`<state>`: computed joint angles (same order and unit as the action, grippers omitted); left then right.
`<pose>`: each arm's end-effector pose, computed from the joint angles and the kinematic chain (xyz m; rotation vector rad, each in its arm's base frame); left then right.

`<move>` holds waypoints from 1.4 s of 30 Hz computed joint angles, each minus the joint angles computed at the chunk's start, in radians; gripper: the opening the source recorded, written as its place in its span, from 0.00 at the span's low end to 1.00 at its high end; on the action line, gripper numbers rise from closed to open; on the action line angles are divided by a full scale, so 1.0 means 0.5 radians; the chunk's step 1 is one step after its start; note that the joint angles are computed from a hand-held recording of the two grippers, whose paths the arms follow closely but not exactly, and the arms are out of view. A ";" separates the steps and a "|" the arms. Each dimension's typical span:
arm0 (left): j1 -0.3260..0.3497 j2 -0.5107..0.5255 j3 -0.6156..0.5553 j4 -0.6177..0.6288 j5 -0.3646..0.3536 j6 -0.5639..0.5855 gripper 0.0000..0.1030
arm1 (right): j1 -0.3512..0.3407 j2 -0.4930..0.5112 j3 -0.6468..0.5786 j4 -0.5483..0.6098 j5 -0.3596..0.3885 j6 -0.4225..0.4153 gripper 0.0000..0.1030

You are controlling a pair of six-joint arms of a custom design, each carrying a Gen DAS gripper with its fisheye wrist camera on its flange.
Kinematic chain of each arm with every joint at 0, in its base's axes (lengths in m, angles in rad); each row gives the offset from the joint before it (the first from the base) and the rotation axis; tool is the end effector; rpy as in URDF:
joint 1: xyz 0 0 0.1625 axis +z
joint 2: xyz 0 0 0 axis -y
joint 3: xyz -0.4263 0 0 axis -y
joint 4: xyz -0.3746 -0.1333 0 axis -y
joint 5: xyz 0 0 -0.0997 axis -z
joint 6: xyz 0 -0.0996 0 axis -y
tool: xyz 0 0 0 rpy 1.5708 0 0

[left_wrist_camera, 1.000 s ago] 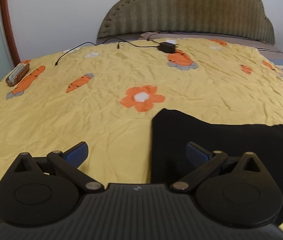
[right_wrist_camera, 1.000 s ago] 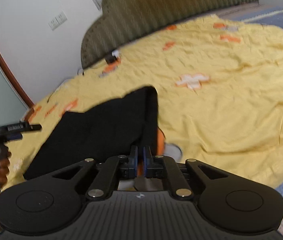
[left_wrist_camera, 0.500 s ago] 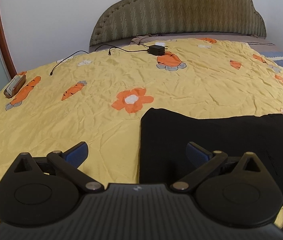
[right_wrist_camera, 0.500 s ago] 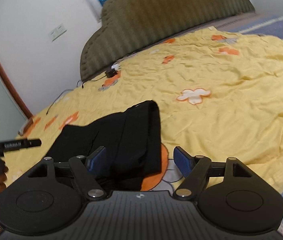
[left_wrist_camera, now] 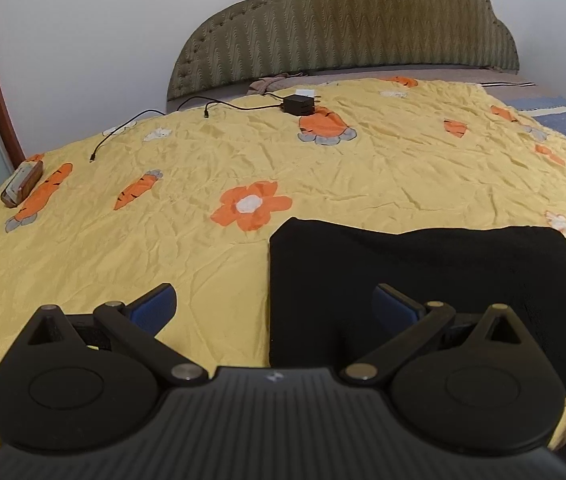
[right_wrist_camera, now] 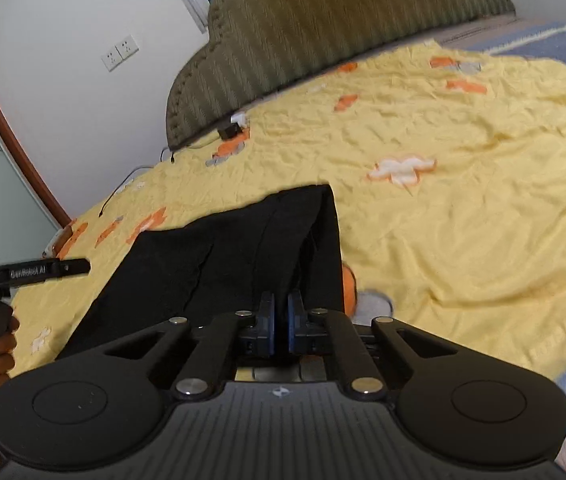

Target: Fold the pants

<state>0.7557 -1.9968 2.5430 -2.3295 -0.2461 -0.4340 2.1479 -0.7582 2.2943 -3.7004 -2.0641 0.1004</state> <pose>-0.0217 -0.3364 0.3534 0.2091 1.9367 -1.0532 0.3200 -0.3337 0.0643 0.4356 -2.6733 1.0048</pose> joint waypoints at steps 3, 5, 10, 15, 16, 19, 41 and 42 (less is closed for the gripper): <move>0.035 0.025 -0.001 -0.002 0.007 0.004 1.00 | 0.005 0.031 0.008 0.080 -0.081 0.022 0.23; 0.043 0.004 0.000 0.007 0.047 0.015 1.00 | 0.077 0.035 -0.024 0.102 -0.272 0.060 0.28; 0.128 -0.102 -0.082 0.109 0.077 -0.062 1.00 | 0.271 0.178 -0.220 -0.186 -0.559 -0.396 0.28; 0.093 -0.343 -0.125 0.450 -0.092 -0.195 1.00 | 0.111 0.232 -0.333 0.302 -0.383 -0.265 0.42; 0.045 -0.412 -0.114 0.572 -0.102 -0.218 1.00 | 0.136 0.251 -0.355 0.272 -0.440 -0.253 0.43; -0.135 -0.629 -0.016 0.709 -0.136 -0.112 1.00 | 0.215 0.325 -0.497 0.052 -0.370 -0.458 0.43; -0.143 -0.822 0.077 0.938 -0.286 0.022 1.00 | 0.145 0.828 -1.728 1.400 0.135 -0.863 0.32; -0.105 -0.775 0.079 0.832 -0.332 0.089 1.00 | 0.135 0.788 -1.695 1.489 0.163 -0.851 0.32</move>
<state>0.7035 -2.3844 2.5823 -1.9134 -0.4118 -0.3895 2.2152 -0.3642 1.4467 -2.9557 -1.9826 -0.3250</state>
